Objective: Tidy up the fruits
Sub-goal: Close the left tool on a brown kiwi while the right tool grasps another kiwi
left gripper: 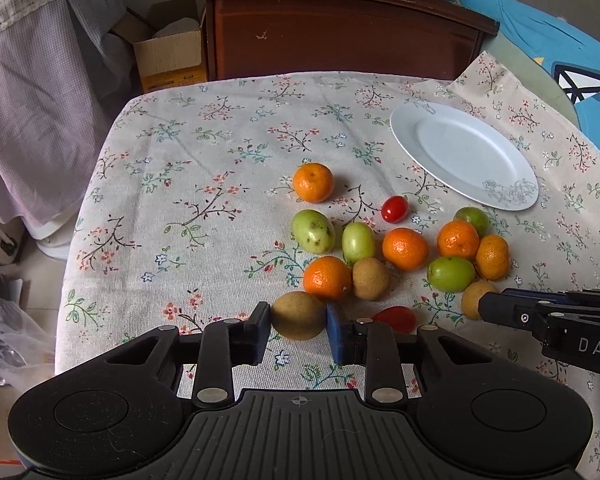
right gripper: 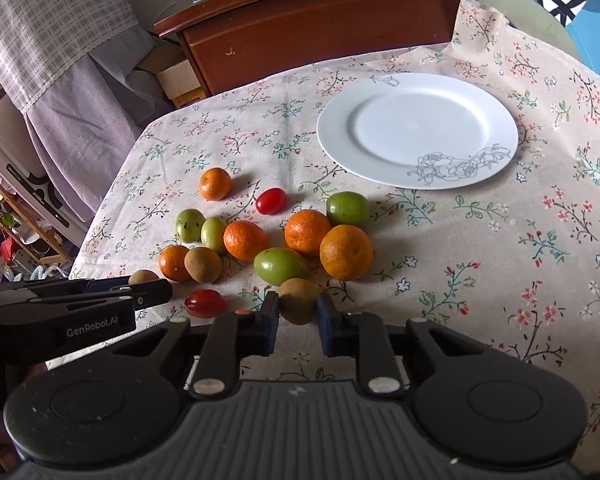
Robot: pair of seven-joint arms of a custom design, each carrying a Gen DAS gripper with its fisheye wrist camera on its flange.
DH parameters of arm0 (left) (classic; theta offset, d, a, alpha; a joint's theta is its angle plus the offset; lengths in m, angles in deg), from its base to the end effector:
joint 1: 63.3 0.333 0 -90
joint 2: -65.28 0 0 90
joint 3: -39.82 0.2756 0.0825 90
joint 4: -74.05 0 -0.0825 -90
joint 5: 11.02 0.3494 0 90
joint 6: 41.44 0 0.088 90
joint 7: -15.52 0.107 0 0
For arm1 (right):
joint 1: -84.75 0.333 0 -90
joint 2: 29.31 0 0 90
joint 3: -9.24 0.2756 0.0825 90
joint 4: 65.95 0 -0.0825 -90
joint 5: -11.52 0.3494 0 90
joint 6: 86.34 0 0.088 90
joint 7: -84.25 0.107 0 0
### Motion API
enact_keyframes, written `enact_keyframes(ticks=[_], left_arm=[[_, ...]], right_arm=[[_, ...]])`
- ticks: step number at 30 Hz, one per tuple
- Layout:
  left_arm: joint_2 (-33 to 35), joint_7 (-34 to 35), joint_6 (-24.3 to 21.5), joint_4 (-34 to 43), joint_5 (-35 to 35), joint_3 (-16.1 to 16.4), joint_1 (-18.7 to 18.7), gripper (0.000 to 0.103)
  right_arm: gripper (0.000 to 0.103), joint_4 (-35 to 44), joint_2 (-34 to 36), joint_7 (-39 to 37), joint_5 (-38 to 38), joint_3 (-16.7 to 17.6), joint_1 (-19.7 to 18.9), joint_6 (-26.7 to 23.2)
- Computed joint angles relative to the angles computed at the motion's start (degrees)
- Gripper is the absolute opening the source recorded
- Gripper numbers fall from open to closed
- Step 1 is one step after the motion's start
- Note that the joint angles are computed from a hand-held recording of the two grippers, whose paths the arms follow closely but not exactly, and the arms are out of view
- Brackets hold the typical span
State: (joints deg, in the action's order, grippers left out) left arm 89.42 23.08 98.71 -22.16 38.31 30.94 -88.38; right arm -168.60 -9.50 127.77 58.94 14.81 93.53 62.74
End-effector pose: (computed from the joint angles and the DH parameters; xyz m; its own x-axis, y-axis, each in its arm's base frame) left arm 0.5461 -0.3530 0.3776 0.2647 -0.9621 0.0661 -0.7383 -0.2463 -0.6279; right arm 0.6183 0.1371 0.3850 0.4822 -0.8222 -0.3025 -0.7662 -0.2284 -0.6006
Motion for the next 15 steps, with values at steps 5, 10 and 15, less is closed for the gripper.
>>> enact_keyframes(ticks=[5,10,15], left_arm=[[0.4,0.0,0.0,1.1,1.0,0.1,-0.5,0.027],[1.0,0.6,0.2,2.3,2.0,0.3,-1.1,0.027],[1.0,0.5,0.0,2.2,1.6,0.5,-1.2,0.027]], right_arm=[[0.013,-0.1,-0.4,-1.3,1.5,0.4,-0.5,-0.8],[0.013,-0.2,-0.5,-0.7,0.5,-0.2,0.1,-0.7],[0.022,0.8,0.2,0.6,1.0,-0.2,-0.4,-1.8]])
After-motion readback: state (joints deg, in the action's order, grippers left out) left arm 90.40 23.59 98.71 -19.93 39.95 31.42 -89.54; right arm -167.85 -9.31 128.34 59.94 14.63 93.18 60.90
